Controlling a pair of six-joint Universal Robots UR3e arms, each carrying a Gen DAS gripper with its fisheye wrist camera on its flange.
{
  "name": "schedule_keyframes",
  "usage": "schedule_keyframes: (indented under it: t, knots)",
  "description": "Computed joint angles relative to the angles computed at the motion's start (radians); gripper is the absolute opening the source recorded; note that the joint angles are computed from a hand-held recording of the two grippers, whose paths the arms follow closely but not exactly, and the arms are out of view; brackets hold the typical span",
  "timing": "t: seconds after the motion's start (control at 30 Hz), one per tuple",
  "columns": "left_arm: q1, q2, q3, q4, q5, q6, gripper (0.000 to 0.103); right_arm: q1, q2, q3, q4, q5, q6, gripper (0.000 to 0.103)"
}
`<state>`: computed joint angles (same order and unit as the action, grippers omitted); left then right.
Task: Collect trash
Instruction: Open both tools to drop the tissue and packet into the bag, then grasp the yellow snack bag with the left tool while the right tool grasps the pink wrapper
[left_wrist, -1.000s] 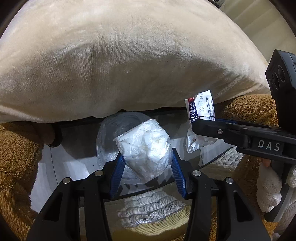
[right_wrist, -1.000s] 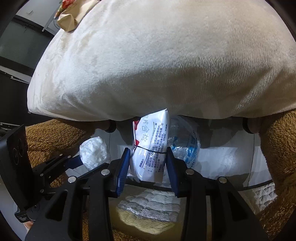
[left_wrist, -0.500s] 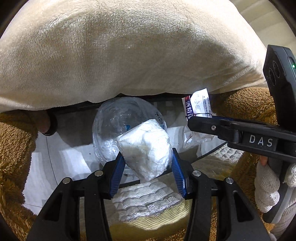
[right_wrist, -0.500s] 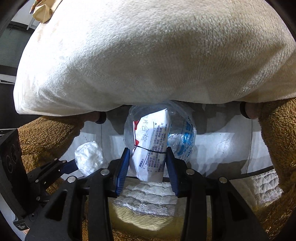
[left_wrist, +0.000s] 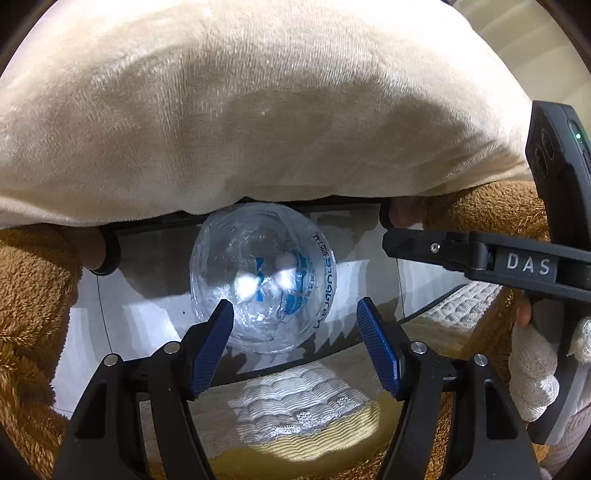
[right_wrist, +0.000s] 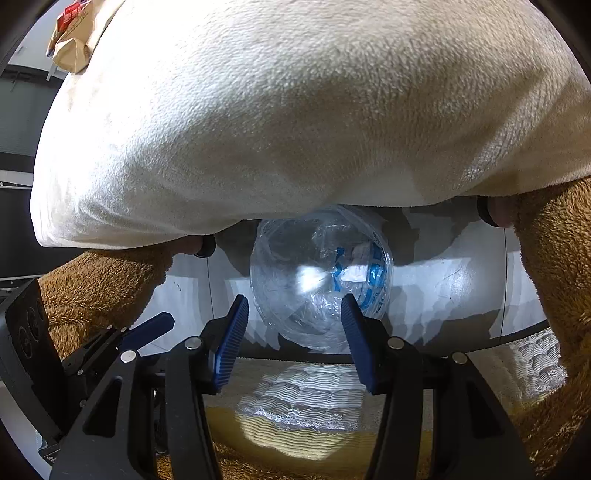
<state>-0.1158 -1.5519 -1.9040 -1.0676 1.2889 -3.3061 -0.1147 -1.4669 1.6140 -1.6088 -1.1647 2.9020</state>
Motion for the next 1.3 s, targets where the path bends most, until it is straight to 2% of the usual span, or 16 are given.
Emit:
schedule_keyframes:
  t: [0.33,0.57,0.73,0.9,1.07,1.2,1.23,1.3]
  knots:
    - [0.035,0.079,-0.052,0.043,-0.042,0.02,0.068,-0.026,-0.066,0.025,-0.009,0.037,-0.053,0.053]
    - [0.078,0.213,-0.122,0.099,-0.083,0.052,0.068,-0.122,-0.208,0.085,0.016,0.157,-0.198,0.053]
    - [0.092,0.302,-0.147,0.169,-0.061,0.059,0.068,-0.215,-0.307,0.105,0.05,0.27,-0.309,0.053]
    - [0.156,0.358,-0.146,0.189,-0.081,0.075,0.068,-0.268,-0.428,0.155,-0.094,0.304,-0.319,0.056]
    - [0.217,0.375,-0.097,0.184,-0.093,0.109,0.068,-0.273,-0.392,0.098,-0.167,0.323,-0.332,0.056]
    - [0.267,0.37,-0.047,0.181,-0.115,0.131,0.068,-0.236,-0.31,0.011,-0.235,0.318,-0.295,0.06]
    - [0.287,0.36,-0.026,0.173,-0.129,0.145,0.07,-0.225,-0.283,-0.016,-0.247,0.316,-0.286,0.062]
    - [0.311,0.335,0.021,0.17,-0.137,0.148,0.081,-0.196,-0.223,-0.076,-0.275,0.293,-0.269,0.063]
